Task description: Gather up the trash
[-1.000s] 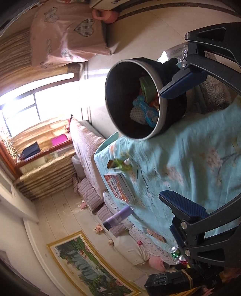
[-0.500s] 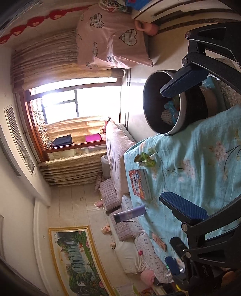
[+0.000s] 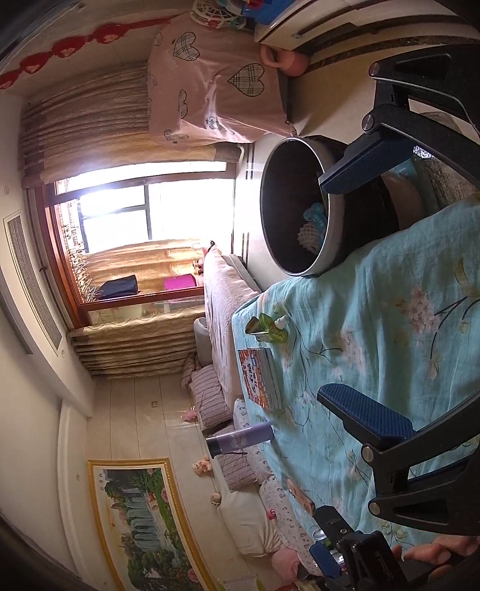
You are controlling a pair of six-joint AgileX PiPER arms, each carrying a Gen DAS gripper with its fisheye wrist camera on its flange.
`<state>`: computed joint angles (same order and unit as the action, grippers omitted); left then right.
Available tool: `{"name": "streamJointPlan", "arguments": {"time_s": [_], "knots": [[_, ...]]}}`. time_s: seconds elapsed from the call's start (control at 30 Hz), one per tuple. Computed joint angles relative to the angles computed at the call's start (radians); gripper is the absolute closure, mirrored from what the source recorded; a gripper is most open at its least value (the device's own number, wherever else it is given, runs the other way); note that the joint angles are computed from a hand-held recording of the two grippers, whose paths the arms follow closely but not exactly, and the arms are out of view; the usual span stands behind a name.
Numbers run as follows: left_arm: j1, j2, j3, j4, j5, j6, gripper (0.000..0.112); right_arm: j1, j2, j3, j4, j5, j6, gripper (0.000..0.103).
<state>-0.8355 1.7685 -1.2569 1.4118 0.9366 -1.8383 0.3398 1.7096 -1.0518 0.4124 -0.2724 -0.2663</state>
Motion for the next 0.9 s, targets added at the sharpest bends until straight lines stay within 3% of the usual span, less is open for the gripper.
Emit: {"name": "streamJointPlan", "arguments": {"time_s": [0.2,0.9], "knots": [[-0.007,0.003,0.015,0.03,0.009,-0.015,0.01,0.007,-0.007,0.023,0.028,-0.038,-0.027,0.0],[0.017,-0.007,0.053,0.059,-0.022,-0.058,0.01,0.014,-0.025,0.031,0.047,-0.039,-0.042,0.0]]}}
